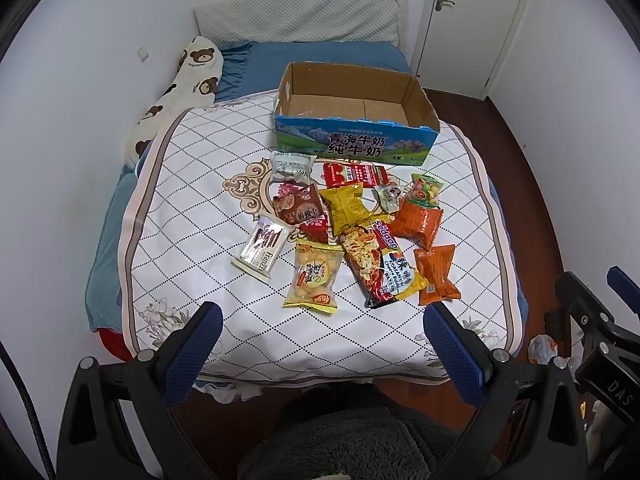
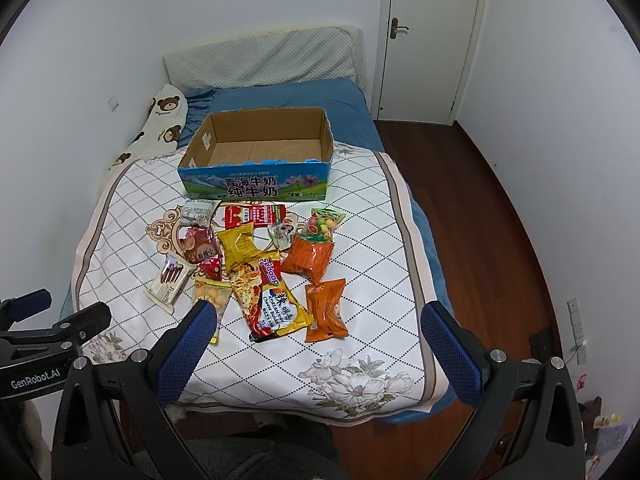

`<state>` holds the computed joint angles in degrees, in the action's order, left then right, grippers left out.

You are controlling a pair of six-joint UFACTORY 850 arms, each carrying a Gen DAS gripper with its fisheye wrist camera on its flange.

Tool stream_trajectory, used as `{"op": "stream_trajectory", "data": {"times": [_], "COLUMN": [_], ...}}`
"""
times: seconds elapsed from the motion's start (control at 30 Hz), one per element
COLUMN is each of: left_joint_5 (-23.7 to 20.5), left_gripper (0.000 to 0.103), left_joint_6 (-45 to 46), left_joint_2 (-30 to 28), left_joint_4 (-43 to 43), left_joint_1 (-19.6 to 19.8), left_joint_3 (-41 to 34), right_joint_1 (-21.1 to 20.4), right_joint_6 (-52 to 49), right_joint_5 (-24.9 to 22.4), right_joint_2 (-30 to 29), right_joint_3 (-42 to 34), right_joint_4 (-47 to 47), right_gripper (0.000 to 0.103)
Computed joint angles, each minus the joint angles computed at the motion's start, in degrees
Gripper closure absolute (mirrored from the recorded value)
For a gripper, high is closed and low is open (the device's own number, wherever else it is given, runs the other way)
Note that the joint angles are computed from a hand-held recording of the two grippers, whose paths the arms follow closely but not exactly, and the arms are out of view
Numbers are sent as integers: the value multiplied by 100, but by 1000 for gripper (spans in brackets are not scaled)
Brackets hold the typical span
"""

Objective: Organize snacks

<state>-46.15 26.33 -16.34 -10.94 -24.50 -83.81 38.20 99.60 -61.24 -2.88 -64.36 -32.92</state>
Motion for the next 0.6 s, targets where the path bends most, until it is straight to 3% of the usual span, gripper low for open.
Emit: {"op": "stream_trajectory", "data": {"times": [0.6], "left_joint_5": [15], "left_gripper": [0], "left_joint_6": [84], "left_joint_2": [-33], "left_joint_4": [-60], "left_joint_1": [17], "left_joint_3": [-47], "right_joint_1": [-48], "right_joint_6": [-20], "right_joint_5": [5], "right_joint_2": [-15], "right_joint_3": [-25], "right_joint_4": [-19], "right_gripper": [0]}}
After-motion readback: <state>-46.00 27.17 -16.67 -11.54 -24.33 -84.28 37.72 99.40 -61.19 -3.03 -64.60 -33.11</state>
